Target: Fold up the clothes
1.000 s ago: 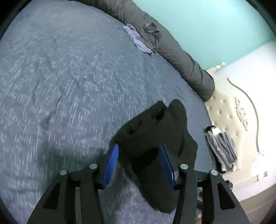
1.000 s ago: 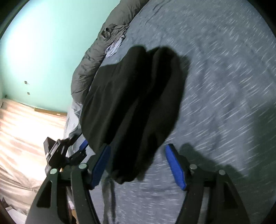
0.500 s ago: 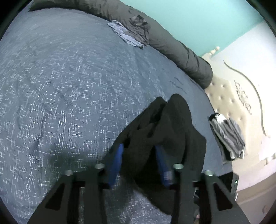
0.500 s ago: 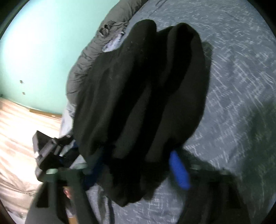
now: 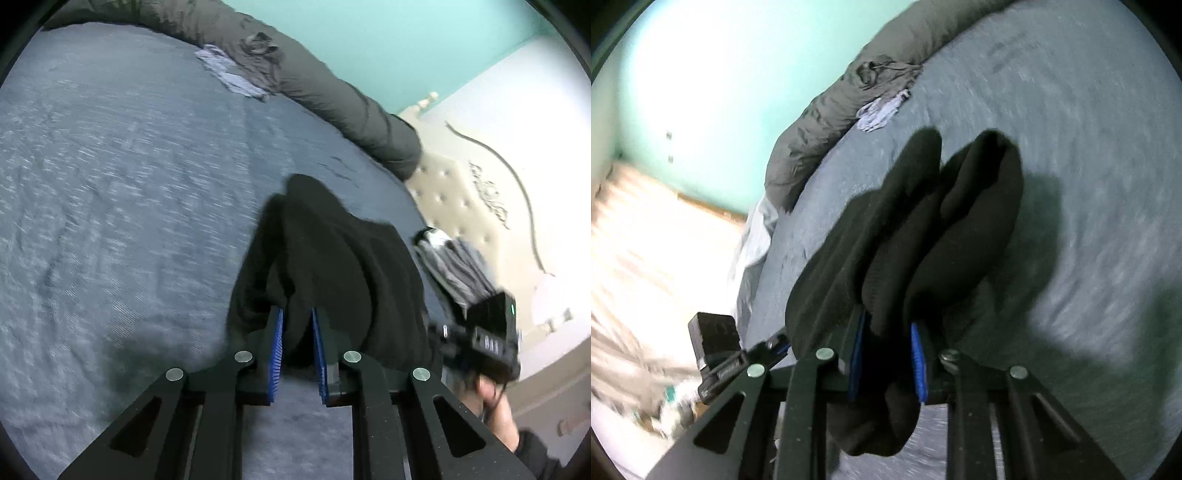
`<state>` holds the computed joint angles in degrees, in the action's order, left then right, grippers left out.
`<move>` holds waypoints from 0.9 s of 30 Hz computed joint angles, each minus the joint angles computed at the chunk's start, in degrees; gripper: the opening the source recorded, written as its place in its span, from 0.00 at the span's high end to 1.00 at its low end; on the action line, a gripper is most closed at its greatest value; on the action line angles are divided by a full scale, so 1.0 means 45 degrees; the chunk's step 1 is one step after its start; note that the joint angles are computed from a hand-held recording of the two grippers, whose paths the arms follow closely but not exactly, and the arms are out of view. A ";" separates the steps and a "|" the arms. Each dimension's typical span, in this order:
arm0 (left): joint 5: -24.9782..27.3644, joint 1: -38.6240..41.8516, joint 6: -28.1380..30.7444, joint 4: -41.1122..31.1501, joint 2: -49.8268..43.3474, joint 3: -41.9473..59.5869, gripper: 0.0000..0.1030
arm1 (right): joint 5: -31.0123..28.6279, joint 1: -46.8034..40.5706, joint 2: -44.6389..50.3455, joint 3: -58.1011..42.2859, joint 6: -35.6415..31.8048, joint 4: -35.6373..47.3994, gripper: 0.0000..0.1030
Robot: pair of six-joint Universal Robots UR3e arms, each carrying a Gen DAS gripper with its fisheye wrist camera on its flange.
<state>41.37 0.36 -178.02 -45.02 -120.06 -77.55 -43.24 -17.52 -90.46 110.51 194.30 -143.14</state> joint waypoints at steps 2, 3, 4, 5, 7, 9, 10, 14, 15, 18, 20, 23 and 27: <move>-0.0186 -0.0382 -0.0265 0.0589 0.0523 -0.0872 0.85 | -0.0136 -0.0504 -0.0357 -0.0853 -0.1485 0.2120 0.81; -0.0270 -0.0593 -0.0420 0.0886 0.0752 -0.1265 0.85 | -0.0143 -0.0896 -0.0600 -0.0899 -0.2152 0.2979 0.82; -0.0214 -0.0842 -0.0526 0.1141 0.0868 -0.1562 0.86 | -0.0174 -0.1286 -0.0813 -0.0975 -0.2813 0.3828 0.82; -0.0108 -0.1107 -0.0618 0.1374 0.0935 -0.1808 0.86 | -0.0166 -0.1688 -0.1010 -0.0911 -0.3398 0.4505 0.82; 0.0113 -0.1654 -0.0820 0.1830 0.1023 -0.2237 0.86 | -0.0345 -0.2178 -0.1030 -0.0612 -0.4089 0.4970 0.85; 0.0557 -0.2147 -0.0943 0.2328 0.0983 -0.2728 0.87 | -0.0981 -0.2486 -0.1432 -0.0084 -0.4771 0.5342 0.85; 0.0595 -0.2234 -0.0985 0.2515 0.0967 -0.2982 0.87 | -0.0892 -0.2802 -0.1887 0.0504 -0.5270 0.5532 0.85; 0.0764 -0.2291 -0.1010 0.3301 0.1137 -0.3858 0.87 | -0.0999 -0.3167 -0.2895 0.1523 -0.5960 0.5719 0.84; 0.0867 -0.2252 -0.0946 0.3382 0.1282 -0.4018 0.87 | -0.1009 -0.3189 -0.3229 0.1608 -0.6213 0.5916 0.83; 0.1170 -0.2133 -0.0751 0.3620 0.1717 -0.4491 0.85 | -0.1030 -0.3268 -0.4231 0.1807 -0.6985 0.6566 0.79; 0.1269 -0.2062 -0.0614 0.3738 0.1885 -0.4707 0.81 | -0.1206 -0.3359 -0.4923 0.2050 -0.7659 0.7129 0.65; 0.1330 -0.2127 -0.0639 0.4081 0.1851 -0.4831 0.69 | -0.2138 -0.3061 -0.5461 0.2552 -0.8025 0.7253 0.56; 0.1565 -0.2609 -0.0443 0.3958 0.1482 -0.4436 0.68 | -0.2981 -0.2572 -0.5367 0.3205 -0.7975 0.6551 0.56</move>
